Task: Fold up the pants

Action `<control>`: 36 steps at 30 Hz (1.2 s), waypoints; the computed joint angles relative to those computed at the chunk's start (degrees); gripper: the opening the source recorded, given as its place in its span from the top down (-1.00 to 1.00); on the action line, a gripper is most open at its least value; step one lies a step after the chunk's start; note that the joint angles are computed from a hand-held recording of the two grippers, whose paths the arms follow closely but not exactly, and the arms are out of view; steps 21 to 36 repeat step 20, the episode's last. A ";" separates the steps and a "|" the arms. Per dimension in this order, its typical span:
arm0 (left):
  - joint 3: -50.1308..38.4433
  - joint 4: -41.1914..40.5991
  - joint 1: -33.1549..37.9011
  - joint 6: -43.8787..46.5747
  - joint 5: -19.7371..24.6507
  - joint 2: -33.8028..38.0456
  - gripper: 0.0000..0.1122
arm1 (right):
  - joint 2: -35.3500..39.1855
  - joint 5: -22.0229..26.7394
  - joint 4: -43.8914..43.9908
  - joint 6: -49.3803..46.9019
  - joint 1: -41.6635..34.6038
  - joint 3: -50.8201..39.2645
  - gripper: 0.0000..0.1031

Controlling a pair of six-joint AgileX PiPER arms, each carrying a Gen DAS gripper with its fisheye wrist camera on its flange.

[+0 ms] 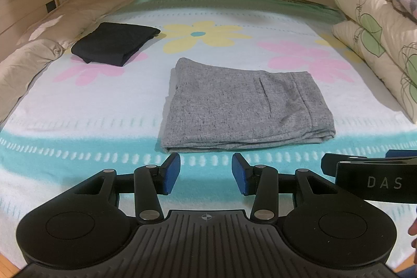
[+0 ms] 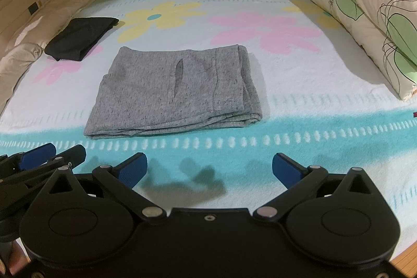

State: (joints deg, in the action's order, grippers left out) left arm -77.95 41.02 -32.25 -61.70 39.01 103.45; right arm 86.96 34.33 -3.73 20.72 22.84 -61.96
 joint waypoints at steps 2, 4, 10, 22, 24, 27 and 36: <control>-0.04 -0.08 0.03 0.12 0.05 0.00 0.24 | -0.03 0.05 0.00 0.06 0.05 0.00 -0.98; 0.00 0.09 -0.02 0.10 0.10 0.00 0.24 | 0.01 0.06 -0.14 0.25 0.07 -0.07 -0.98; 0.58 2.29 -0.46 -1.70 0.15 -0.18 0.24 | -0.01 0.14 0.49 -0.42 -0.15 -0.07 -0.98; 0.77 2.01 -0.08 -0.84 -0.70 -0.38 0.24 | 0.11 0.28 1.14 -1.34 -0.43 -0.21 -0.98; 0.77 2.01 -0.08 -0.84 -0.70 -0.38 0.24 | 0.11 0.28 1.14 -1.34 -0.43 -0.21 -0.98; 0.77 2.01 -0.08 -0.84 -0.70 -0.38 0.24 | 0.11 0.28 1.14 -1.34 -0.43 -0.21 -0.98; 0.77 2.01 -0.08 -0.84 -0.70 -0.38 0.24 | 0.11 0.28 1.14 -1.34 -0.43 -0.21 -0.98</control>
